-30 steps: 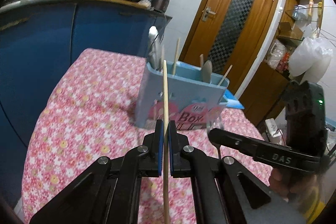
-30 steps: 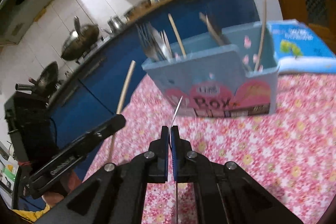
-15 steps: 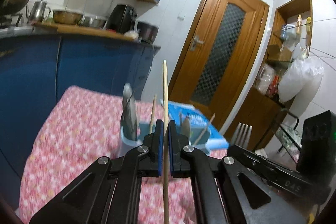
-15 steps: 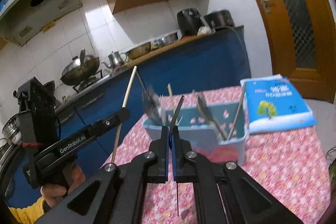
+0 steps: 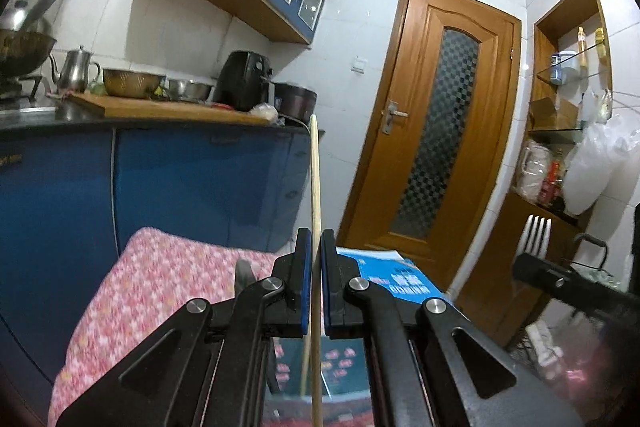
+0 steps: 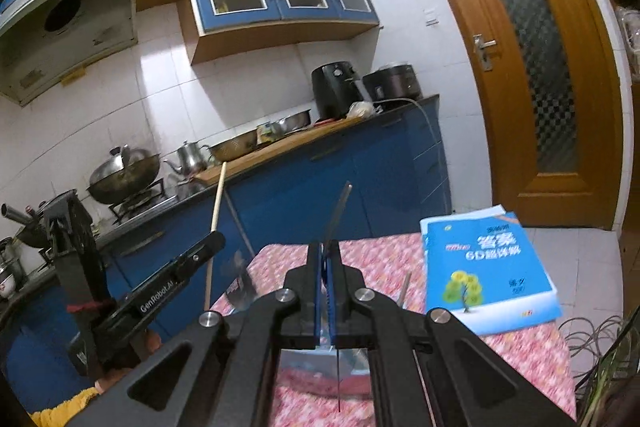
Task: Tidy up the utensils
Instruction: 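Lift and carry the chopstick and fork over the blue caddy with both tools, then lower the chopstick and fork into the caddy and open both tools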
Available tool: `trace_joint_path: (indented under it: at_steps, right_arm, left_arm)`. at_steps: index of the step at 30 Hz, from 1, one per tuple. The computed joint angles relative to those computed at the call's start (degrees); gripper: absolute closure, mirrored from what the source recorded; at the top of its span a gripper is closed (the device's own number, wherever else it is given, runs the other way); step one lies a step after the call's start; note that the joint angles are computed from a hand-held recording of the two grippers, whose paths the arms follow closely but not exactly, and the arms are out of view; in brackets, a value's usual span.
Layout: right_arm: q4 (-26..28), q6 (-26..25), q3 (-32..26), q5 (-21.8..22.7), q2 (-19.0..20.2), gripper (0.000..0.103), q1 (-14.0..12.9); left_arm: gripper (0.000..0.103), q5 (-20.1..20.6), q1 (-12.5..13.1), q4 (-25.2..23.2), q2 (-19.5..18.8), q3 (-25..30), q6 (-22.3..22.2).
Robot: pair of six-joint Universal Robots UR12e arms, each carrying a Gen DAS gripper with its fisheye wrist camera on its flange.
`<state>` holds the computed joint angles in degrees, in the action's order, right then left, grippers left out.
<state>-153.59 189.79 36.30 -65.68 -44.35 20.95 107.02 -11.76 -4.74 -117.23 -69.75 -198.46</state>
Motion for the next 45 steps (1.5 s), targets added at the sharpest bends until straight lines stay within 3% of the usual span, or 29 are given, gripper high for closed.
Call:
trace_joint_path:
  at_steps: [12,16,21,25,27,30,36,45]
  right_arm:
    - [1.8,-2.0,-11.0,-3.1,6.8,0.1,0.5]
    - [4.1,-4.5,-13.0,-4.4,8.1,0.1,1.0]
    - [8.7,-6.4,-14.5,-4.5,9.2,0.1,1.3]
    - [10.5,-7.2,-14.0,-3.9,9.1,0.099,1.4]
    - [11.2,-7.1,-13.5,-3.5,8.8,0.099,1.4]
    - [10.7,-6.6,-12.2,-2.9,8.3,0.098,1.2]
    - [7.4,-4.7,-8.9,-2.2,6.4,0.081,1.0]
    - [2.0,-1.8,-1.8,-1.3,2.1,0.072,0.7]
  left_arm:
    - [0.101,6.9,-0.3,5.0,-4.8,3.2,2.0]
    - [0.101,9.6,-0.9,7.6,-5.7,3.2,5.0]
    - [0.101,10.1,-1.4,8.9,-5.9,2.9,7.6]
    - [0.099,9.2,-1.4,7.2,-5.4,2.6,7.2]
    - [0.09,9.0,-1.3,6.4,-5.2,2.3,6.7]
    - [0.086,8.3,-1.4,5.6,-4.8,1.9,6.9]
    - [0.07,8.5,-1.9,5.6,-3.6,0.7,7.4]
    - [0.066,9.0,-2.8,3.6,-0.1,-2.2,8.7]
